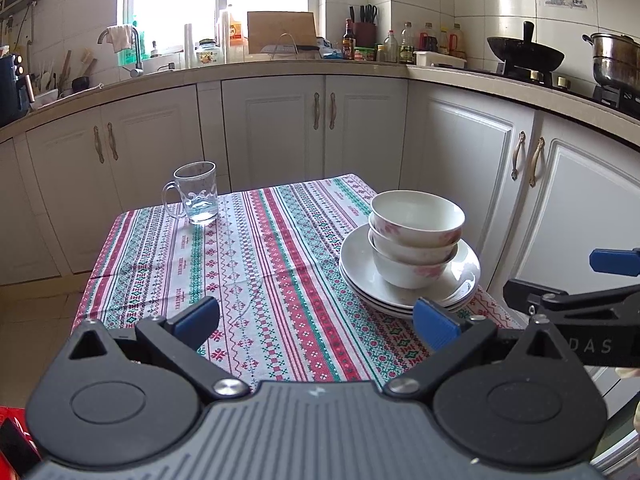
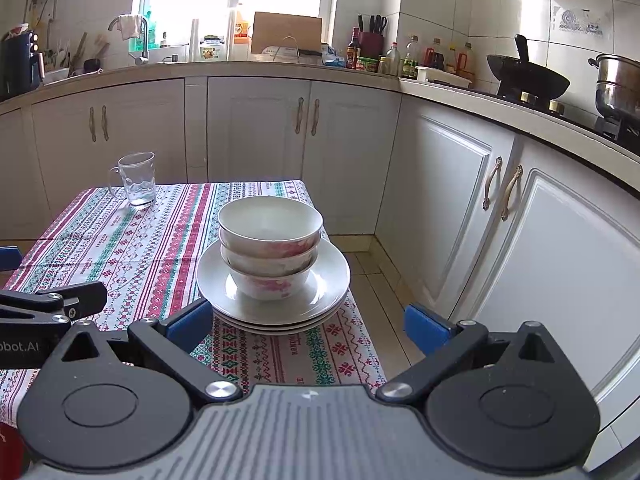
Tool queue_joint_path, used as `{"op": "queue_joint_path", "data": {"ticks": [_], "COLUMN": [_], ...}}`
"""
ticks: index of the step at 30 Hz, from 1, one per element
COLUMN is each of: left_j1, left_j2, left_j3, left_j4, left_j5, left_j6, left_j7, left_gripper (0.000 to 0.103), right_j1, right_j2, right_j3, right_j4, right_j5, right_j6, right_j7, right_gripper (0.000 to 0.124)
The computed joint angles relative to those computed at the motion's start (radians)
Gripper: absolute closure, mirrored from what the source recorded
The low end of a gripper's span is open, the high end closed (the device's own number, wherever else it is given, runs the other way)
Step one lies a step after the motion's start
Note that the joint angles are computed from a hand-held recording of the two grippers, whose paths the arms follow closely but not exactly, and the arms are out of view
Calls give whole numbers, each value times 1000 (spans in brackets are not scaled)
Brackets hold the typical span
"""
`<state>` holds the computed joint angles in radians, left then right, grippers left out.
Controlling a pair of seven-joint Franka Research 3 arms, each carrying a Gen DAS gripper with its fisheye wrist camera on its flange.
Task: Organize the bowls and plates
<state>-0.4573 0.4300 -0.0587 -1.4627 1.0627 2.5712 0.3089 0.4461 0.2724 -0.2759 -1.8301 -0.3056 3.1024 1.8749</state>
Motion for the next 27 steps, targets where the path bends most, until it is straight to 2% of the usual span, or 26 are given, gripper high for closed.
{"op": "queue_joint_path", "data": {"ticks": [27], "left_j1": [-1], "left_j2": [6], "left_j3": [1], "left_j4": [10], "left_j5": [-16], "left_j6": [3], "left_j7": [10], "left_gripper": [1], "right_j1": [11], "right_j2": [-4], "right_j3": [-18], "right_j4": [-1], "right_j5": [-29], "right_j6": [1], "right_j7": [25], "right_gripper": [21]}}
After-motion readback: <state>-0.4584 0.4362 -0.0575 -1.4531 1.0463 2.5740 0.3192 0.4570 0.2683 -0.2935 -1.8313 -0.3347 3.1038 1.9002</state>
